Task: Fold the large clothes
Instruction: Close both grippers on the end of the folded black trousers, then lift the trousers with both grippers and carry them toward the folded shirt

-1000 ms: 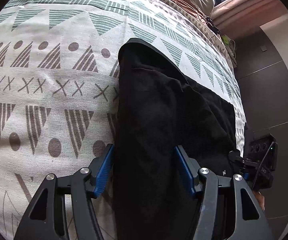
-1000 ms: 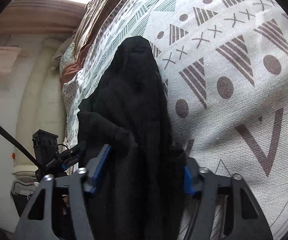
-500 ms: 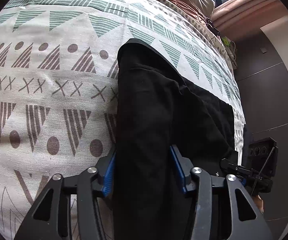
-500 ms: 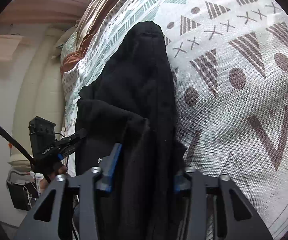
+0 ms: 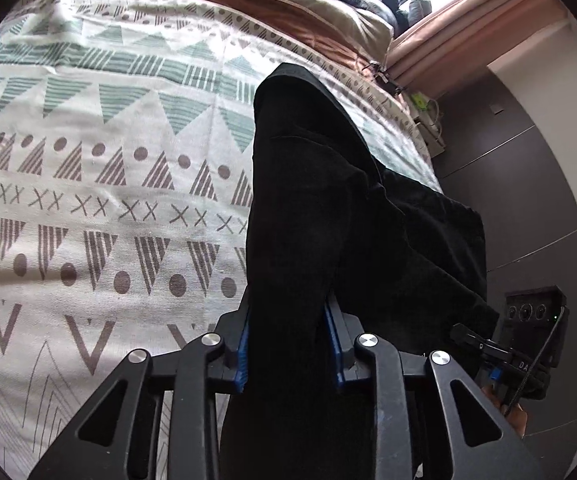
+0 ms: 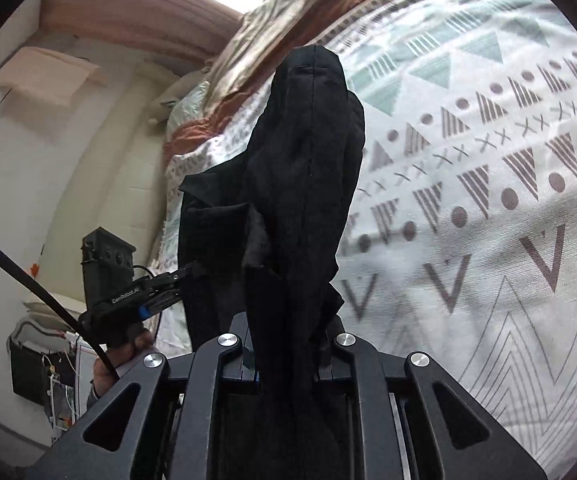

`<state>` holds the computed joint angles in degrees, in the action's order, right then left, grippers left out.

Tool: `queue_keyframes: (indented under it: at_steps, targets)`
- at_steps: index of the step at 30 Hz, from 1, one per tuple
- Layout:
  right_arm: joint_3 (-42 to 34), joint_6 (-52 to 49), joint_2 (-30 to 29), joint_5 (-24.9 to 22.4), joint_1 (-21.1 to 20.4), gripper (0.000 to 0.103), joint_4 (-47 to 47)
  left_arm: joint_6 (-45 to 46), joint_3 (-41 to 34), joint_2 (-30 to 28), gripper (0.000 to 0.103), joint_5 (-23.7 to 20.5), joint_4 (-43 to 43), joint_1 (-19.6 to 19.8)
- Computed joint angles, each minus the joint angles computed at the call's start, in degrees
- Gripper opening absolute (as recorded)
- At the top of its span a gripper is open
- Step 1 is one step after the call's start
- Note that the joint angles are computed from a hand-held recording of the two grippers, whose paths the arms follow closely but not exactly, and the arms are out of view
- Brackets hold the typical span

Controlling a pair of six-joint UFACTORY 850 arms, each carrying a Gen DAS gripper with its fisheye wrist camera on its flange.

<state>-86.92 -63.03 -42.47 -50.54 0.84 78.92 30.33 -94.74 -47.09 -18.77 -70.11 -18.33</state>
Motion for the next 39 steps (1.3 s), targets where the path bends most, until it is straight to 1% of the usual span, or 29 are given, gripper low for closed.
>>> queue_keyframes:
  at_steps: [3,4,8,11,16,20,21,26,27,28,29,31,32,36,39]
  targets:
    - [3.64,-3.64,3.56,-0.1,0.65,0.013,2.8,11.08,4.78,4.27,0.029,0.95,-10.69,0.23]
    - [4.84,-4.9,4.87,-0.01,1.02,0.013,3.74,15.98,6.63,5.93,0.029,1.15,-15.44,0.39]
    - [8.81,-9.4,9.73,0.19,2.73,0.013,7.19,31.64,12.36,11.48,0.029,0.94,-31.01,1.08]
    - [10.58,-11.74,12.68,0.91,4.74,0.013,8.93,41.03,16.34,15.69,0.029,0.67,-40.06,1.82]
    - [12.28,-14.58,16.14,1.45,7.6,0.013,10.98,52.45,22.99,22.95,0.029,-0.23,-50.8,3.9]
    - [11.59,-15.8,17.34,2.09,10.78,0.013,12.19,57.03,27.67,28.37,0.029,-0.5,-54.34,6.03]
    - [11.42,-15.96,17.38,1.52,10.53,0.013,11.93,57.77,28.9,29.84,0.029,-0.61,-54.72,6.75]
    - [8.68,-16.1,16.47,3.33,16.01,0.013,13.39,59.47,34.89,36.85,0.029,-1.86,-54.59,11.18]
    - [7.62,-15.86,15.72,3.07,16.21,0.013,13.06,59.86,35.94,37.97,0.029,-2.12,-54.71,12.11]
    - [6.66,-15.52,15.21,3.23,17.22,0.013,12.95,59.99,37.35,39.61,0.029,-2.4,-54.4,13.51]
    - [5.4,-15.04,14.51,3.47,18.59,0.013,12.78,60.48,38.04,40.44,0.029,-2.23,-54.88,13.89]
    - [2.85,-14.1,12.88,4.03,20.5,0.013,12.37,60.24,40.28,43.03,0.029,-2.52,-53.92,16.43]
    - [1.72,-13.86,12.03,4.26,21.67,0.013,12.33,60.52,40.91,43.65,0.029,-2.55,-54.08,17.11]
    - [-5.04,-11.17,7.61,4.67,25.44,0.013,10.8,59.82,44.7,48.01,0.029,-3.18,-51.98,22.32]
    - [-11.88,-8.64,2.92,4.45,28.13,0.013,9.01,58.72,47.07,51.06,0.029,-3.19,-49.71,26.3]
